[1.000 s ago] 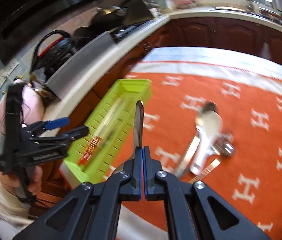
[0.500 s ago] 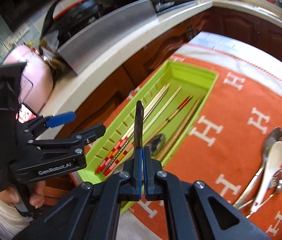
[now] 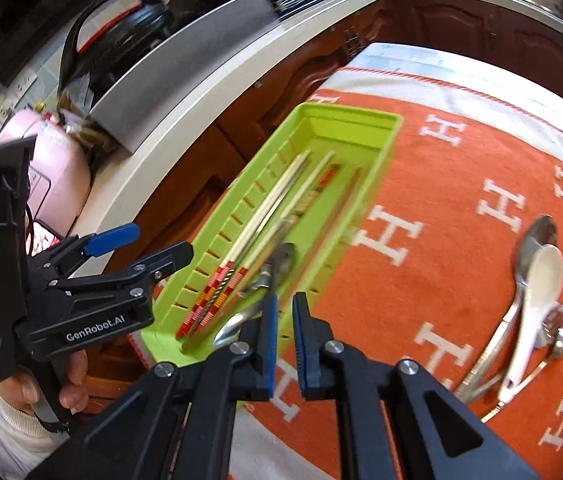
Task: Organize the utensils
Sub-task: 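Grasp a large metal spoon with the left tool while the right grasps the white ceramic spoon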
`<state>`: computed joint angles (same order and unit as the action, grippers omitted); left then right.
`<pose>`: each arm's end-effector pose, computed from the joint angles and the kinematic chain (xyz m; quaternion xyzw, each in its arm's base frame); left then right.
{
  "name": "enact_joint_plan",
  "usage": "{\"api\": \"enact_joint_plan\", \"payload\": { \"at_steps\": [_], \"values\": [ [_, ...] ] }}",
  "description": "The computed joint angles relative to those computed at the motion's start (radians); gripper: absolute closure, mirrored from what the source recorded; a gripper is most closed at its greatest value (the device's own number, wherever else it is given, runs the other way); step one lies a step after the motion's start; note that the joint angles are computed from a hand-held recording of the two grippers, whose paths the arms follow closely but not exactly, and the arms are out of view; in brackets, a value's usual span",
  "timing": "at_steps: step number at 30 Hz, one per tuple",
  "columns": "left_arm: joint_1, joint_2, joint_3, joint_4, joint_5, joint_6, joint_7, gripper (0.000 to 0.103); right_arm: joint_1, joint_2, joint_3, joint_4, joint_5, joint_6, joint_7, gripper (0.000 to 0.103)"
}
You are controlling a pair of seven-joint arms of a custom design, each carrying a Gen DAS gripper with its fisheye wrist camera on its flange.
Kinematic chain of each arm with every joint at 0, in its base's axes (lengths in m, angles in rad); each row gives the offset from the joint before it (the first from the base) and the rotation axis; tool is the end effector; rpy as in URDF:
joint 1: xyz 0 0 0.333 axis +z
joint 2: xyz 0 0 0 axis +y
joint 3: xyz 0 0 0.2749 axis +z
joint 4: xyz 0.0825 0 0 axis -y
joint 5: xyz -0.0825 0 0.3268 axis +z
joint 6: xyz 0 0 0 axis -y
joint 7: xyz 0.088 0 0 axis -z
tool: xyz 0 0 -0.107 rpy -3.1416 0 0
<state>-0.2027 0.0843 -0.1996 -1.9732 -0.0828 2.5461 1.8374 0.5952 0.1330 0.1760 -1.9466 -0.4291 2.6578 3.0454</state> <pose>0.5172 -0.2160 0.4677 -0.4493 0.8591 -0.2081 0.1300 0.4065 0.4060 0.4650 -0.5288 0.7889 -0.0372 0.3110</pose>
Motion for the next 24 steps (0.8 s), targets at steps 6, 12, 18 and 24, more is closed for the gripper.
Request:
{"api": "enact_joint_plan", "payload": {
  "at_steps": [6,12,18,24],
  "values": [
    [-0.011,-0.015,-0.024,0.014,-0.102,-0.036,0.075,0.025,-0.015,-0.163,0.01,-0.19,-0.094,-0.01,0.183,0.094],
    [-0.05,-0.033,-0.057,0.022,-0.231,-0.077,0.187,0.025,-0.077,-0.343,0.064,-0.391,-0.143,-0.03,0.37,0.094],
    [-0.111,-0.03,-0.091,0.029,-0.296,-0.077,0.283,0.025,-0.125,-0.488,0.106,-0.549,-0.136,-0.043,0.486,0.094],
    [-0.169,0.054,-0.112,0.1,-0.262,-0.084,0.269,0.042,-0.189,-0.545,0.13,-0.639,-0.172,0.027,0.554,0.085]
  ]
}}
